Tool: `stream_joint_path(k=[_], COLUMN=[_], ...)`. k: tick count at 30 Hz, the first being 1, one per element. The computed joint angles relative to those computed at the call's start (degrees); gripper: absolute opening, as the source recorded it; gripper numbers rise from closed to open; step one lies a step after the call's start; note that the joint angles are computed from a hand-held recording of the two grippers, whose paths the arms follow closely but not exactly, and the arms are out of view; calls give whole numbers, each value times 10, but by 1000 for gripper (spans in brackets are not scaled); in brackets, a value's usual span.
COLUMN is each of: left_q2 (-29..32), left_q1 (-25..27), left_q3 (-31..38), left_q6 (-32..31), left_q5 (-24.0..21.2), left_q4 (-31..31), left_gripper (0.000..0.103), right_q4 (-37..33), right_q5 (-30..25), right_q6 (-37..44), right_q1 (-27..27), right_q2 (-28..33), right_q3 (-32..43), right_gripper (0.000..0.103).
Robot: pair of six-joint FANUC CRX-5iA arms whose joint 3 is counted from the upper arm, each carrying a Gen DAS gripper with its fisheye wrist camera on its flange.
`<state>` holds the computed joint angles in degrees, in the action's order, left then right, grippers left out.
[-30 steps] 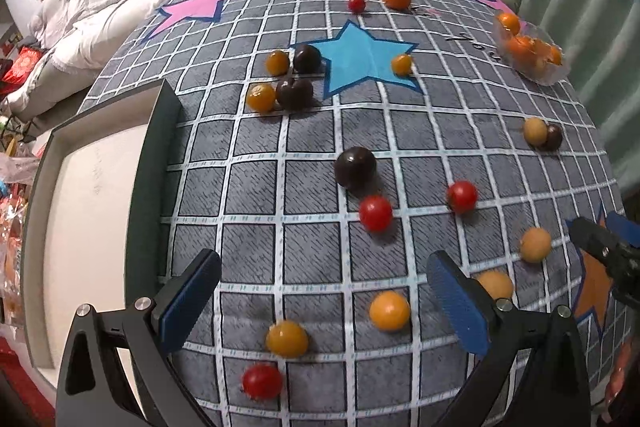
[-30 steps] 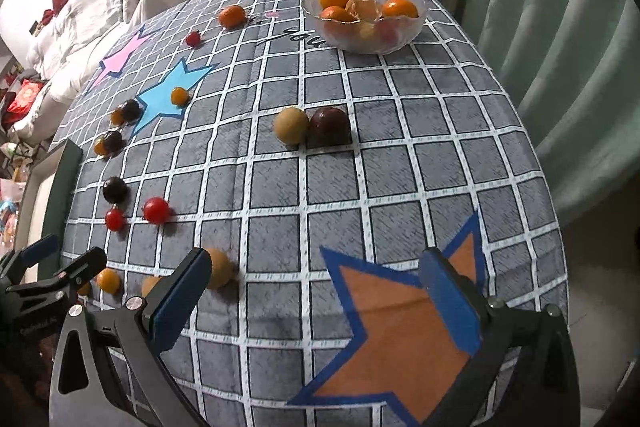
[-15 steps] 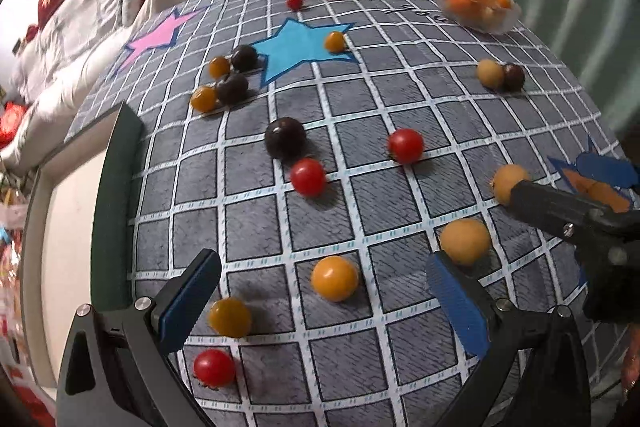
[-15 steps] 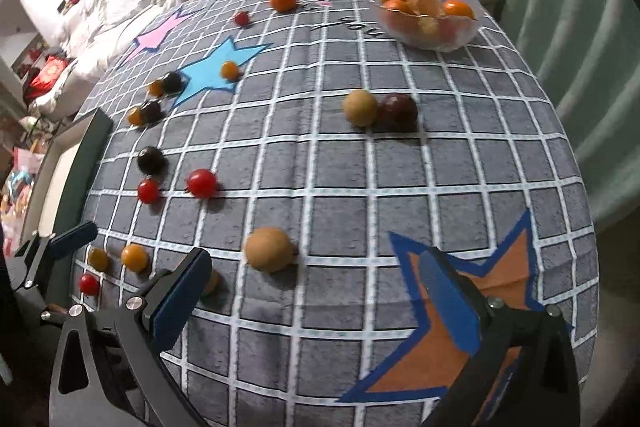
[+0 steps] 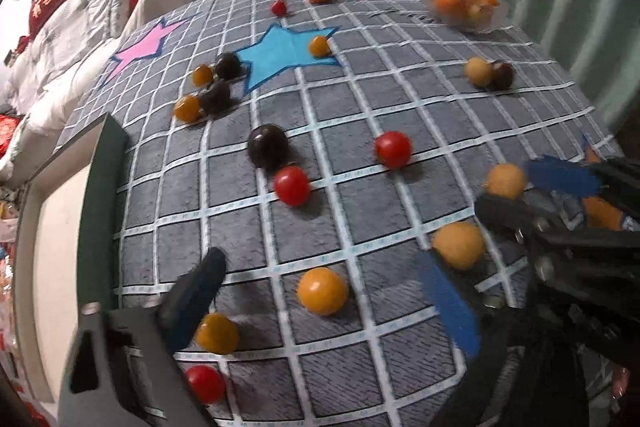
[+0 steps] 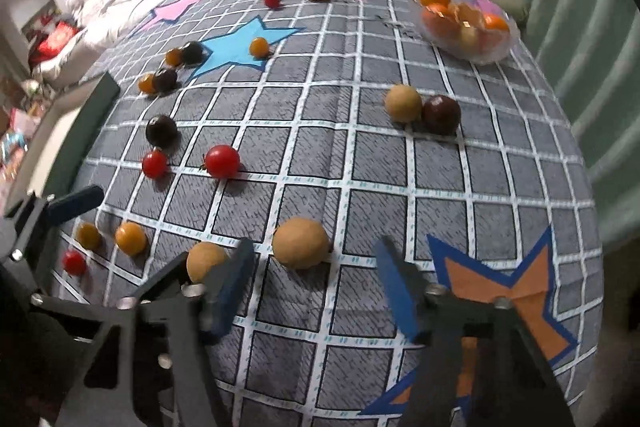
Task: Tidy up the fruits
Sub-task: 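Grasp an orange cherry tomato with the left tool while the right tool grasps a tan fruit, then carry the orange tomato and tan fruit with both tools over the white tray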
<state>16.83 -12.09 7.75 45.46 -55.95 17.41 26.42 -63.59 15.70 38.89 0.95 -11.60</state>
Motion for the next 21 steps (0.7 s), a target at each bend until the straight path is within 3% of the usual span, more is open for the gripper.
stream_joint_path(k=[3,5,7,21], left_q2=[-7,-13,-15,-16], left_q1=[2,4,7,46], left_q3=[-13,-23,-28,-32], left_q6=[-26,-36,-38,-43], left_q5=[-5,-4,-7,-56], left_q4=[24,36,46,99], left_gripper=[68,49,22,22], right_q4=[-1,-3,-3,15], right_q5=[16,28,35,54], right_q6=[-8,-15,-23,-65], right_q1=[-2,-3,0,15], right_q2=[-11,-19,-28,-60], right_q3=[-12,-21,-30,-56], right_gripper=[30,30,30,30])
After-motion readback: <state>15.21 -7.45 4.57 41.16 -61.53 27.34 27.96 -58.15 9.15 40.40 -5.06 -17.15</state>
